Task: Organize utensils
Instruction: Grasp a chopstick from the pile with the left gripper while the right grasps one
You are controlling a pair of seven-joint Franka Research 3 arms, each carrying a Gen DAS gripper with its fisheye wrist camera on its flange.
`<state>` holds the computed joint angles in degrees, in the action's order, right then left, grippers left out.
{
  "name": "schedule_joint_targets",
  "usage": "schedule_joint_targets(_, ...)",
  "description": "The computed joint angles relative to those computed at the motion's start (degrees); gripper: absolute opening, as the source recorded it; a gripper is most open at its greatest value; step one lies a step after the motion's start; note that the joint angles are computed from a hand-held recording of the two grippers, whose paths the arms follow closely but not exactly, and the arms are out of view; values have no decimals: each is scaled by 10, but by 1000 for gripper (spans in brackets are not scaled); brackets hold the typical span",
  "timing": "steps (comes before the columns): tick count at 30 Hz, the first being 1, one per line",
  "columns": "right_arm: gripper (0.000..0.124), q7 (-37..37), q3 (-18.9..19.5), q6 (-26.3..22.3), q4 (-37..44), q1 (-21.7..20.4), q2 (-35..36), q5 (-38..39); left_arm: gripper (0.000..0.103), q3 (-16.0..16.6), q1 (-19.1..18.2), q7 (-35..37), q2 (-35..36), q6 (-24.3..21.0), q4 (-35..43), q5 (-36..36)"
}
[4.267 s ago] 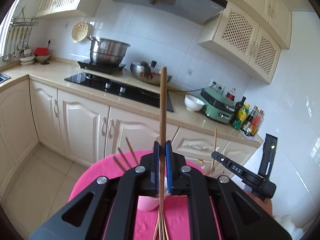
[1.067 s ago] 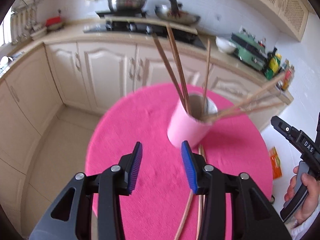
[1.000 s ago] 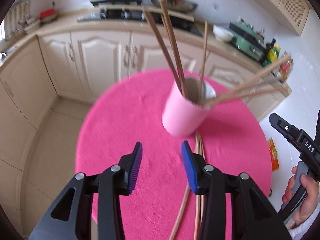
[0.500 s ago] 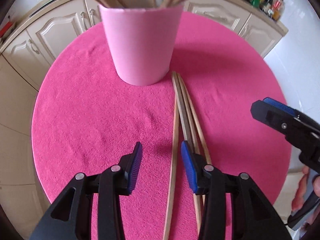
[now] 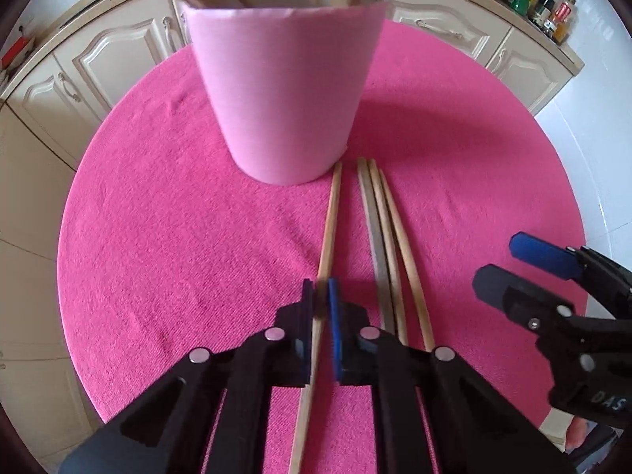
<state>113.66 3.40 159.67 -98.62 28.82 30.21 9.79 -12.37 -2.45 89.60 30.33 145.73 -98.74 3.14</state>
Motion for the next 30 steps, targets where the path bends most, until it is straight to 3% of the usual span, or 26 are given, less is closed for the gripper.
schedule_joint_targets(1,61,-4,1,-11,12,0,6,-2,8,0,5,0,-12,6,-16,-3)
schedule_joint_targets(4,34,-14,5,-61,58,0,29,-6,7,-3,17,-2,-36,22,-52,-18)
schedule_joint_targets(12,23,-27,9,-180,186,7,97,-13,7,-5,43,14,-91,55,-121,-63)
schedule_joint_targets(16,12,-23,3,-219,229,13,117,-21,6,10,28,-15,-93,67,-120,-41)
schedule_joint_targets(24,11,-12,-7,-324,355,24,181,-44,6,27,17,-62,-113,94,-135,12)
schedule_joint_targets(27,9,-16,-9,-333,377,27,192,-52,6,26,19,-69,-126,105,-146,17)
schedule_joint_targets(30,8,-29,-1,-296,335,19,171,-40,6,29,14,-82,-123,114,-141,30)
